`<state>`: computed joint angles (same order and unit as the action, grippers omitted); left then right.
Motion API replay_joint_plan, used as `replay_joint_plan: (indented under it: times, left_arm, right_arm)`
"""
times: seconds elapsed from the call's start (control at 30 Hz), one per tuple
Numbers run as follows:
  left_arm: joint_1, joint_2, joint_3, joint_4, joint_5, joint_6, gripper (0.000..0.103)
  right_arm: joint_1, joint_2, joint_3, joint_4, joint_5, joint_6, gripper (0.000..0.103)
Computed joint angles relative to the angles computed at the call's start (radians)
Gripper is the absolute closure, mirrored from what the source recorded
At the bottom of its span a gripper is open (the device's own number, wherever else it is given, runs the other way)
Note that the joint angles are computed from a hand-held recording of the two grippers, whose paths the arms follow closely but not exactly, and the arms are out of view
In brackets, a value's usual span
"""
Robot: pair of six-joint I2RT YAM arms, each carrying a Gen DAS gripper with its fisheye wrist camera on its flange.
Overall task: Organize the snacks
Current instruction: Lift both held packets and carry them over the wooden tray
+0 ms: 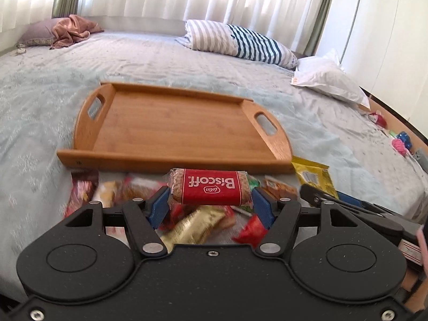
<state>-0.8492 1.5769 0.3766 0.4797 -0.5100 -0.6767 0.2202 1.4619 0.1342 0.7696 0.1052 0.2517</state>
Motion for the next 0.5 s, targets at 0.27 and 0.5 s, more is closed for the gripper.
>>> replay_joint_plan:
  times: [0.27,0.5]
  left_arm:
    - [0.149,0.028,0.084,-0.012,0.087,0.110,0.039]
    - [0.280,0.125,0.231,-0.027,0.205,0.191,0.039]
  right_arm:
    - [-0.037,0.001,0.071,-0.059,-0.074,-0.024,0.039]
    - [-0.058,0.075,0.195,-0.072,-0.138,-0.060,0.039]
